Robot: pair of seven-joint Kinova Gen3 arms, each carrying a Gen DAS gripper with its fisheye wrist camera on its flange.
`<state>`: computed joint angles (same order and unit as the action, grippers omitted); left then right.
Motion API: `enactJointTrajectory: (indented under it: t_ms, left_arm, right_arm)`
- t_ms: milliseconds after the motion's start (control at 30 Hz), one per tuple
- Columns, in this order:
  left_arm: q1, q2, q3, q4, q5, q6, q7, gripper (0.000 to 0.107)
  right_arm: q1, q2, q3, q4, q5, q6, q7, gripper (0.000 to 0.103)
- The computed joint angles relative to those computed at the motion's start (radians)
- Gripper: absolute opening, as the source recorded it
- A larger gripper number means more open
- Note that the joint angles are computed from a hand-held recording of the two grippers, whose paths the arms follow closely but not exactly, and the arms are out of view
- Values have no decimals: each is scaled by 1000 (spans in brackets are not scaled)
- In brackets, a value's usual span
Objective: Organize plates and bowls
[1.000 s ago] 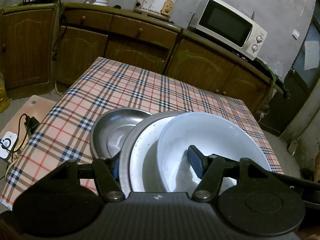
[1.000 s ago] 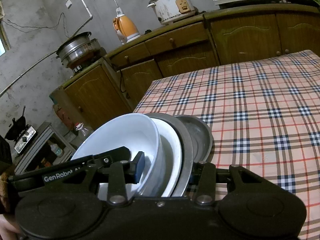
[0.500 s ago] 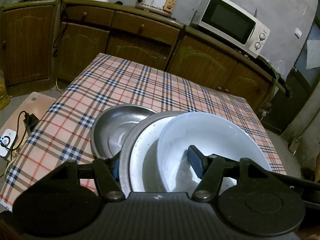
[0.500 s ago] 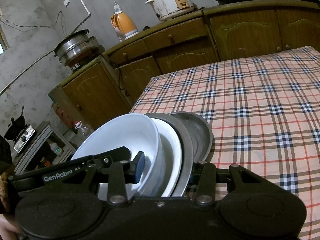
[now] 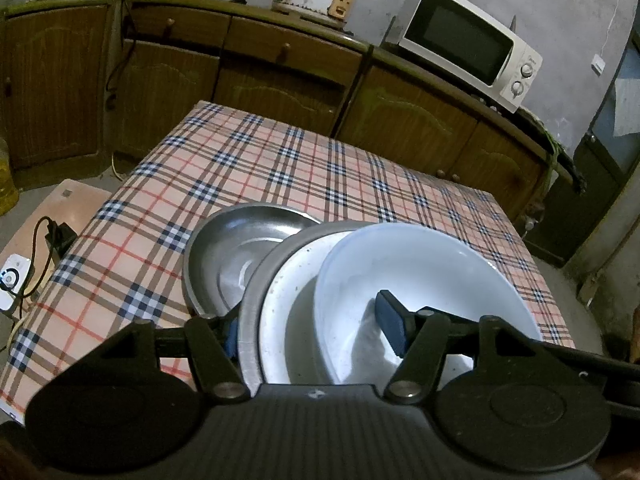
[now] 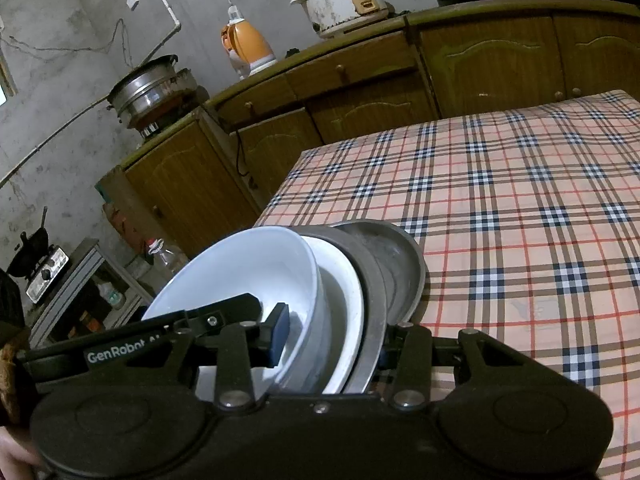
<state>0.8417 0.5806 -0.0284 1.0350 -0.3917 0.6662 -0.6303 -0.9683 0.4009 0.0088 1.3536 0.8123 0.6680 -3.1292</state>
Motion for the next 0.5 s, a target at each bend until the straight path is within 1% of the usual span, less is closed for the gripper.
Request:
enactJointTrajectory:
  t_ms: [267, 500]
  left_arm:
    - [-4, -13, 5, 41, 9, -4, 11, 65]
    - [-14, -16, 14, 54, 17, 7, 13, 65]
  right_arm:
    - [3, 16, -6, 10, -27, -18, 18, 51]
    - [12, 24, -8, 7, -81, -34, 64, 51]
